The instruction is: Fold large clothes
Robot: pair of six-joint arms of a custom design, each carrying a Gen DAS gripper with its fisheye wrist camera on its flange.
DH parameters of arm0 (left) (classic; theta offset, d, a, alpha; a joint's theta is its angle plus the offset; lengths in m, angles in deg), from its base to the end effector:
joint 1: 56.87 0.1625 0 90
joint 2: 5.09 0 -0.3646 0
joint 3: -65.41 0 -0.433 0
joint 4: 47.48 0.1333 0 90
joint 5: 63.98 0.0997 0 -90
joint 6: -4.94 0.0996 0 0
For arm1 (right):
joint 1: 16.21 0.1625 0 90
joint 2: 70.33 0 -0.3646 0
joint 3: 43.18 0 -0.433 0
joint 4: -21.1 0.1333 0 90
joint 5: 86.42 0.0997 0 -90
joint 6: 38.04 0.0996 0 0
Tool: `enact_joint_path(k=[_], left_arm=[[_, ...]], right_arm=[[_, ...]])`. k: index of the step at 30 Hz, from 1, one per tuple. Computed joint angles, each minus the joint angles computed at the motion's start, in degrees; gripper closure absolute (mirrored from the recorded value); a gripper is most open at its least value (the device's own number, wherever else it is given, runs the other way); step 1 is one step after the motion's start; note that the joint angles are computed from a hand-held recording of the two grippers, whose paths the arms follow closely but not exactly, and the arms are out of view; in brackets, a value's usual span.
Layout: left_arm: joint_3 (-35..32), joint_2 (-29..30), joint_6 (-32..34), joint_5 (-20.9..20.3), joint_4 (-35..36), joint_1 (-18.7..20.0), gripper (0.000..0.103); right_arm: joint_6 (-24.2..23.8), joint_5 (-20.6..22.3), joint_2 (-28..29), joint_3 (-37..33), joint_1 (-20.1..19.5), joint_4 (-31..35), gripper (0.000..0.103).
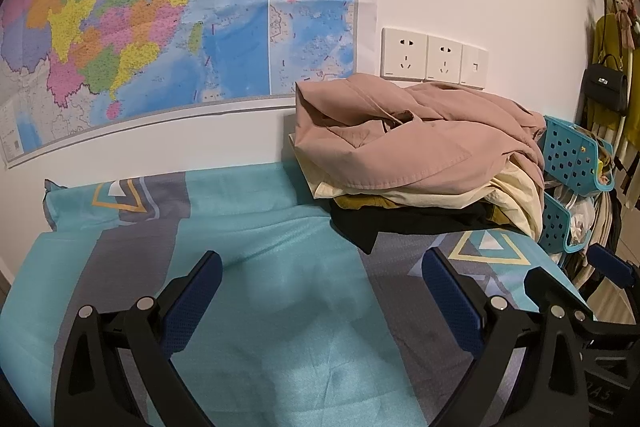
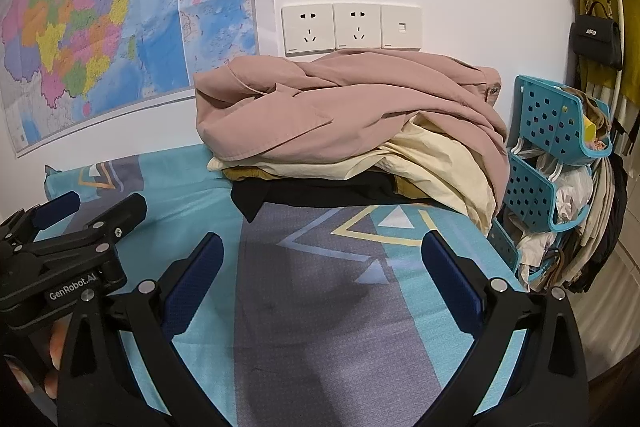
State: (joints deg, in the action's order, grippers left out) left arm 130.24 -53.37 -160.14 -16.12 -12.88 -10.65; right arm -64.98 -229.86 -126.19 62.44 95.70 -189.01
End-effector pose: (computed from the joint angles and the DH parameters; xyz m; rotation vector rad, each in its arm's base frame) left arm -0.2889 -0.5907 0.1912 0.8902 2.2469 -1.0478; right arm 0.2635 -0.5124 0.2077 0.1679 -1.9620 1.2657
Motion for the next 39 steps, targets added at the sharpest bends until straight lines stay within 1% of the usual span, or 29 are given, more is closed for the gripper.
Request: enact_joint_path(k=[5,11,19,22,25,27,30,34,35,36,37,39], left_arm=[[-0.34,0.40,-0.36,-0.53,0.74,-0.21,0.007],[0.02,0.13,-0.19,-0.17,0.23,-0.17,0.007],[-0.10,0.60,0.69,-1.53,0.65,-0.62,0.007],[0.12,0.36,-0.66,-0.36,0.36,-0.44,0.007],[-0.02,0.53,-0.66,-0.49,0.52,-0.46,0.007],[-0.86,0.97,-2.48,1.05,0.99,-0.04,0.007],[-3.00,2.32,-3.66,2.01,2.20,0.59,0.007],[-7.81,5.44,-3.49,4.68,4.47,1.66,0.007],[-8.85,6.21,-3.11,4.63,4.79,1.77,0.007],[-11.09,7.80,-2.96,5.09,6.00,2.08,0.007],[-13.05,9.18,-2.98,5.70,7.09,2.35,0.007],[-19.54,13.63,-4.48,6.57,11.79,3.01,0.007]], right_arm=[[-0.07,-0.07,0.07,0.01,0.03,-0.36,0.005],[-0.18,-0.27,0.23,-0.18,0.12,-0.44,0.005],[-0.25,0.03,0.19,-0.21,0.07,-0.44,0.005],[-0.31,-0.03,0.31,-0.40,0.08,-0.47,0.005],[-0.75,-0.07,0.49,-0.74,0.13,-0.34,0.005],[-1.17,0.19,0.32,-0.88,0.03,-0.13,0.005],[-0.80,1.55,-0.97,-0.81,-0.68,1.91,0.005],[-5.72,3.57,-1.18,-3.08,-1.74,2.87,0.005],[-7.09,4.67,-1.37,-3.88,-2.28,3.60,0.005],[-7.44,5.41,-1.61,-4.42,-2.66,4.63,0.005],[-7.80,6.71,-1.98,-5.65,-3.36,7.02,0.005],[-9.11,8.05,-1.53,-8.87,-4.36,10.14,0.005]])
